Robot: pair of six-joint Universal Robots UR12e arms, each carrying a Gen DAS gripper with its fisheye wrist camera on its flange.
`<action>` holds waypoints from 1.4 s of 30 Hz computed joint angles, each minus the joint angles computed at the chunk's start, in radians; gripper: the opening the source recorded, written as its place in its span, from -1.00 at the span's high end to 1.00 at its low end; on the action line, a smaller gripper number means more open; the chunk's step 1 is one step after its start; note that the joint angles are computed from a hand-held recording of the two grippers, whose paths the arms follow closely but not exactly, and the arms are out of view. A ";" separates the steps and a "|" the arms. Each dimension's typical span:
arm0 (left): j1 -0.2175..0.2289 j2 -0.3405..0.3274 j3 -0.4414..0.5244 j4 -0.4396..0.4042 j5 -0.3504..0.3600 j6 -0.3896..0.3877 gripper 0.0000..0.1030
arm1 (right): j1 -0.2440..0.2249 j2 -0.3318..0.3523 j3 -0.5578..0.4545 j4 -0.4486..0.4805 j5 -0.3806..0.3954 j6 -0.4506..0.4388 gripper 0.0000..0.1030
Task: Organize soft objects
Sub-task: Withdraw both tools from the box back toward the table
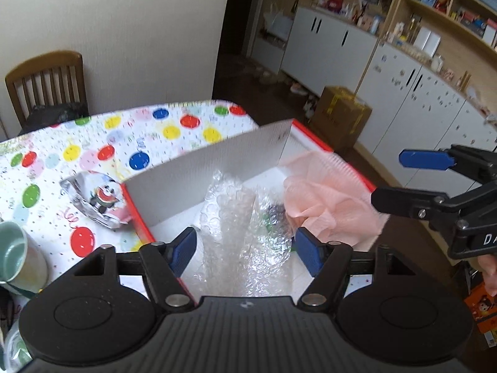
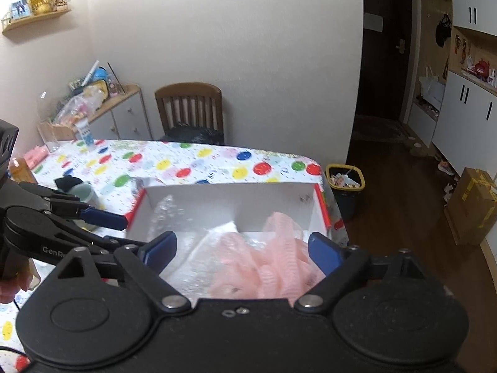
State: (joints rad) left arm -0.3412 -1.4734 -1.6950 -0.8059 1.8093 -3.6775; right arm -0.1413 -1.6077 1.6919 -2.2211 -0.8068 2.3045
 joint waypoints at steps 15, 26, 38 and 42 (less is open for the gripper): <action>0.006 0.170 -0.118 0.076 0.086 0.027 -0.64 | 0.017 -0.114 0.069 0.029 0.083 0.033 -0.99; 0.078 0.334 -0.244 0.055 0.045 0.038 -0.94 | 0.098 -0.176 0.132 0.051 0.067 0.067 -0.99; 0.173 0.473 -0.355 0.012 0.044 0.041 -0.99 | 0.222 -0.218 0.207 0.054 -0.022 0.084 -0.99; 0.216 0.506 -0.393 0.003 0.022 0.034 -0.99 | 0.265 -0.215 0.225 0.047 -0.069 0.097 -0.97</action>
State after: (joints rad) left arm -0.1256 -0.9669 -2.0879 -0.8030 1.8309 -3.6436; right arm 0.1233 -1.8230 1.9167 -2.1740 -0.8755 2.4011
